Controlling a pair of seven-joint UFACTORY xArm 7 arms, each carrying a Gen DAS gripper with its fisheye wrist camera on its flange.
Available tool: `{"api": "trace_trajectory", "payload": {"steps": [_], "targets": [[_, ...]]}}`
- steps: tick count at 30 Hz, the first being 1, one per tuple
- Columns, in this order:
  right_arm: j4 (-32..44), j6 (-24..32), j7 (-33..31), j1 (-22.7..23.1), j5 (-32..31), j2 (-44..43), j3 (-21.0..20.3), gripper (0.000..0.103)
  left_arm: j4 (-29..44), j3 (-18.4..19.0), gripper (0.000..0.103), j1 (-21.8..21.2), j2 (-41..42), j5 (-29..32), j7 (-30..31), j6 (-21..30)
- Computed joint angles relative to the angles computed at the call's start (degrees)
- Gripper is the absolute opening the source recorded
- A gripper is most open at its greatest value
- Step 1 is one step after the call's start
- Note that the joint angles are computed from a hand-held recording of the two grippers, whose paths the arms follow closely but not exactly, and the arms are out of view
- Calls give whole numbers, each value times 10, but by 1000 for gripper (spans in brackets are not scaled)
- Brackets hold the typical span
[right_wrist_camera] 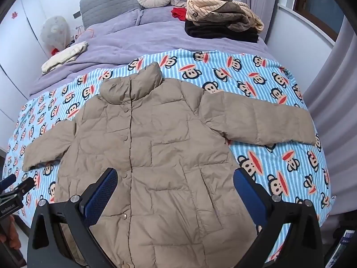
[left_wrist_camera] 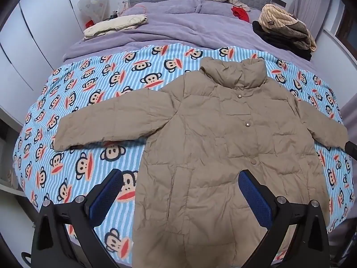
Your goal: Fold large clothes
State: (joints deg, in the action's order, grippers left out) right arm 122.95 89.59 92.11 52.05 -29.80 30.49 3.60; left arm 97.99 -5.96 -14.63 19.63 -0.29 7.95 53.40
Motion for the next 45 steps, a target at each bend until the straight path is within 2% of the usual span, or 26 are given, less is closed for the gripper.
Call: {"api": "trace_trajectory", "payload": {"steps": [7, 18, 23, 29, 32, 40, 42, 45], "targets": [[-3, -7, 1, -1, -1, 0, 1, 103, -26, 1, 103, 2, -17, 4, -2, -21], [82, 20, -24, 18, 4, 52, -19, 103, -31, 1, 103, 4, -21, 5, 2, -29], [45, 9, -18, 14, 7, 28, -19, 103, -35, 1, 103, 5, -25, 4, 3, -29], [87, 23, -27, 17, 7, 53, -20, 103, -29, 0, 103, 6, -23, 1, 8, -26], [54, 11, -20, 18, 8, 33, -22, 103, -37, 1, 103, 4, -29, 5, 3, -30], [61, 14, -20, 17, 7, 37, -20, 103, -21, 1, 103, 5, -24, 5, 5, -18], [63, 14, -20, 18, 7, 39, -20, 103, -45, 0, 103, 6, -35, 2, 8, -33], [60, 13, -19, 18, 7, 37, -21, 103, -43, 0, 103, 6, -36, 2, 10, -30]]}}
